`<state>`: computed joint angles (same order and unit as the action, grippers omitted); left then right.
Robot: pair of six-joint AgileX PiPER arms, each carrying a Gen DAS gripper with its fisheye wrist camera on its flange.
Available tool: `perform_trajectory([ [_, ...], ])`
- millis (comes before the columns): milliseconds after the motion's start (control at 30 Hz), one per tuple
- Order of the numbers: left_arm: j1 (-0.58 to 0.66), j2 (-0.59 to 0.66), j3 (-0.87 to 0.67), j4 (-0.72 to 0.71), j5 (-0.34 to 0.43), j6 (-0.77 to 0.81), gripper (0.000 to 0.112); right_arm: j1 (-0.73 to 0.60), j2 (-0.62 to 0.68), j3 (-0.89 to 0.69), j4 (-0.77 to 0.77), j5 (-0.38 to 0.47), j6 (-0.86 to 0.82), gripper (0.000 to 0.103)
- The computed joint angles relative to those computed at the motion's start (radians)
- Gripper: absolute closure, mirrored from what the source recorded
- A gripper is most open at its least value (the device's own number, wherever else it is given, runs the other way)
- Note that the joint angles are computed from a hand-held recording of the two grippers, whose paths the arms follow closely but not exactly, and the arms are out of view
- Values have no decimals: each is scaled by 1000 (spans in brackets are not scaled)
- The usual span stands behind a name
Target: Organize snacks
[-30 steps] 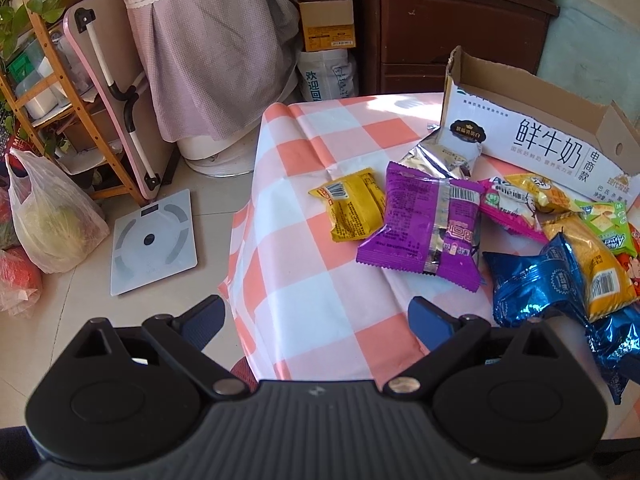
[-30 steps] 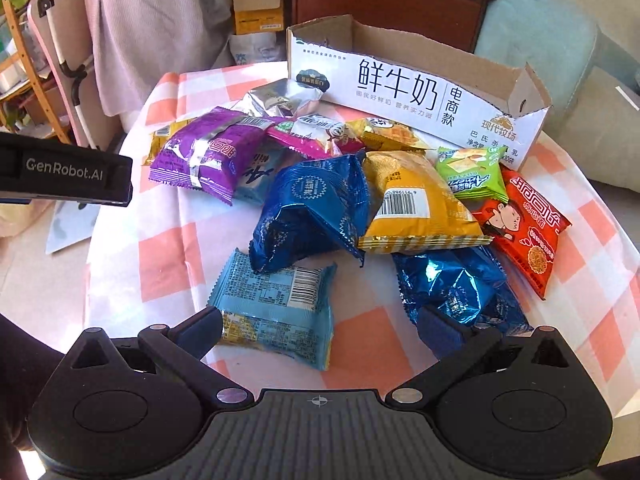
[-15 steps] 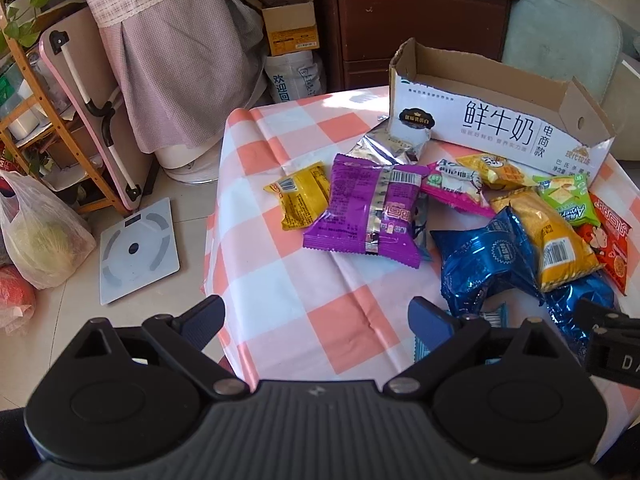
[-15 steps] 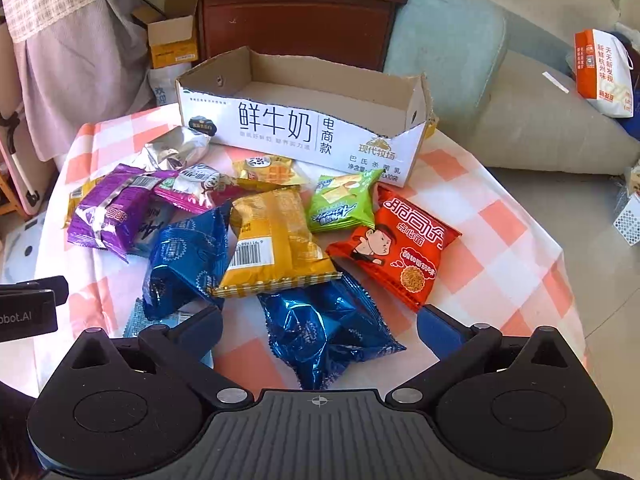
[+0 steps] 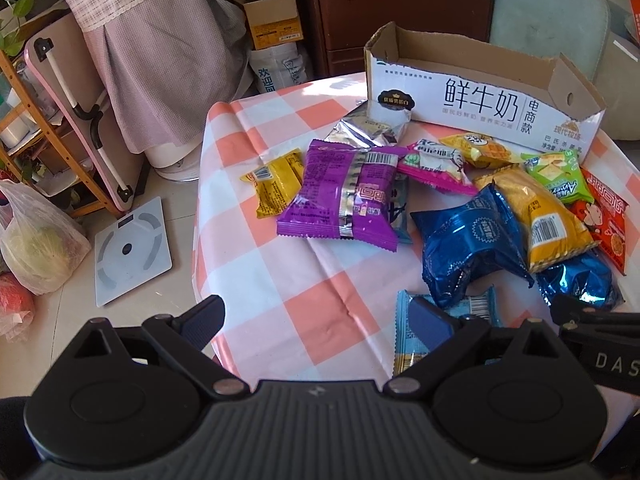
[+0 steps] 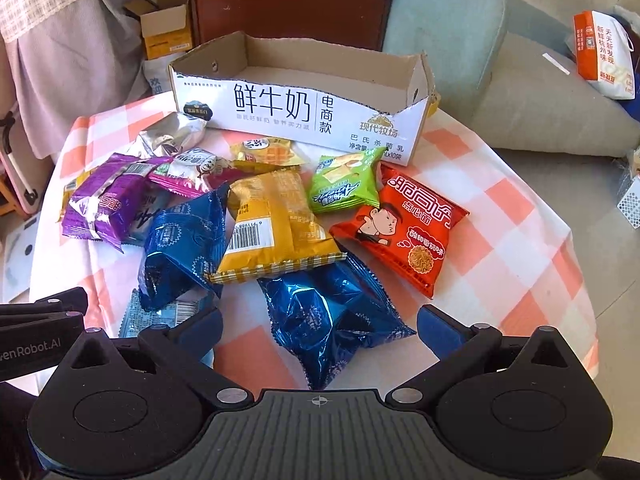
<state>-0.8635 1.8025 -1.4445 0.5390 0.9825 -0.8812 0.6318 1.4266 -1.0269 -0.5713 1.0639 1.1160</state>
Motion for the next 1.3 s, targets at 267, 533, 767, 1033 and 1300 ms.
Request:
perform_trajectory([
  [267,8,14,-13,-43,-1,13,14,-24,9,-7,52,-19,-30,0],
  [533,9,19,-19,-48,4,15,15,-34,15,-12,67,-22,-43,0],
  [767,9,24,-25,-46,9,17,15,-32,17,-11,66,-23,-41,0],
  [1033,8,22,-19,-44,7,12,15,-31,18,-10,66,-24,-41,0],
  [1300,6,17,-7,-38,4,5,15,-31,19,-10,65,-24,-41,0],
])
